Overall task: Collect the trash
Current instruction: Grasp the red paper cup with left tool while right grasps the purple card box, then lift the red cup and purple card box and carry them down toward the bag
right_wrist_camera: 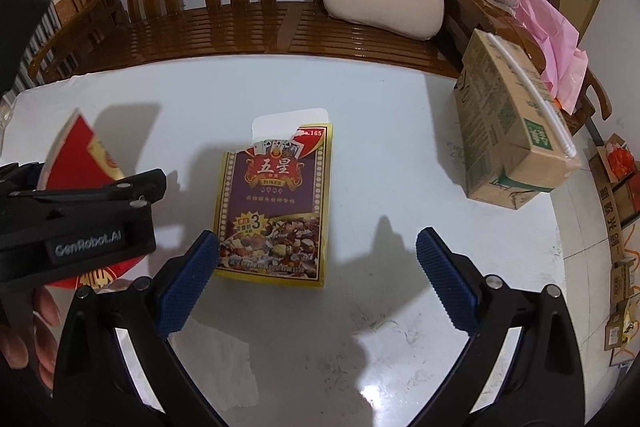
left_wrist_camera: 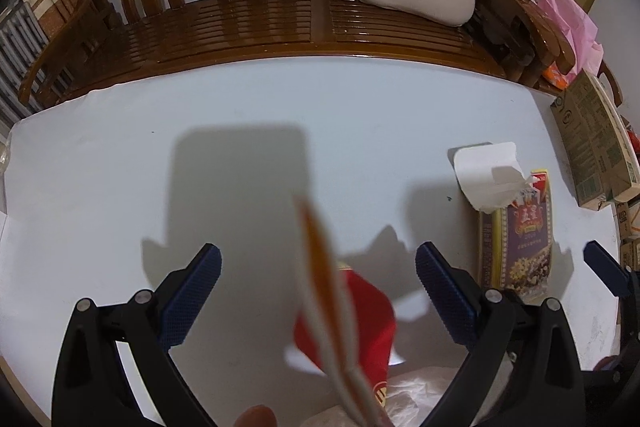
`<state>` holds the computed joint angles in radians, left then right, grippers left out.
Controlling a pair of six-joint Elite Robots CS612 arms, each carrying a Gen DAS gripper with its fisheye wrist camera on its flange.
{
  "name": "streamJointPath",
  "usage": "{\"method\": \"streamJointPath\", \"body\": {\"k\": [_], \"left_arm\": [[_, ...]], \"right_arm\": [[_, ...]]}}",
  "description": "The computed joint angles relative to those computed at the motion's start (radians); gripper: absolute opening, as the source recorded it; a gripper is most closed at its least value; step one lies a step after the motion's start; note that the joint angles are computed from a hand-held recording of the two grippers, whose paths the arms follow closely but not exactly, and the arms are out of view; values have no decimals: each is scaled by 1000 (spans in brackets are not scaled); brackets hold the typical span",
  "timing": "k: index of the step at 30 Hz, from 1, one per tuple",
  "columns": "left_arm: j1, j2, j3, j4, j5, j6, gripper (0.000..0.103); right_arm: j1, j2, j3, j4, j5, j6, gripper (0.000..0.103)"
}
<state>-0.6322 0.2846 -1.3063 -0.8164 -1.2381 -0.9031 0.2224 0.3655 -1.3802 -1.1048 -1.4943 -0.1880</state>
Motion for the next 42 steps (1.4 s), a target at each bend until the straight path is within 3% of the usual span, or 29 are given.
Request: {"method": "streamJointPath", "body": {"k": [6,21,27,30,35,37,42], "left_arm": [[5,10,-19,-15,-35,-22,95],[-12,12,-47,13,5,-31,95],[-7,25,-76,18,-9,-62,94],[-6,29,-87,22,-8,-67,81],[-8,33,-110,25,-3,-70,68],[-9,33,-114,28,0,-69,58],[-11,37,-133,27,-4,-72,50]], "right_arm": [[-5,-6,10,7,34,26,96],[-1,5,1,-1,61,10,96],[-1,6,8,8,63,2,69],[0,7,7,11,55,-10,60],[1,13,-1,8,54,-6,60],[1,14,-4,7,52,-8,59],[3,17,-8,5,43,-1,59]]}}
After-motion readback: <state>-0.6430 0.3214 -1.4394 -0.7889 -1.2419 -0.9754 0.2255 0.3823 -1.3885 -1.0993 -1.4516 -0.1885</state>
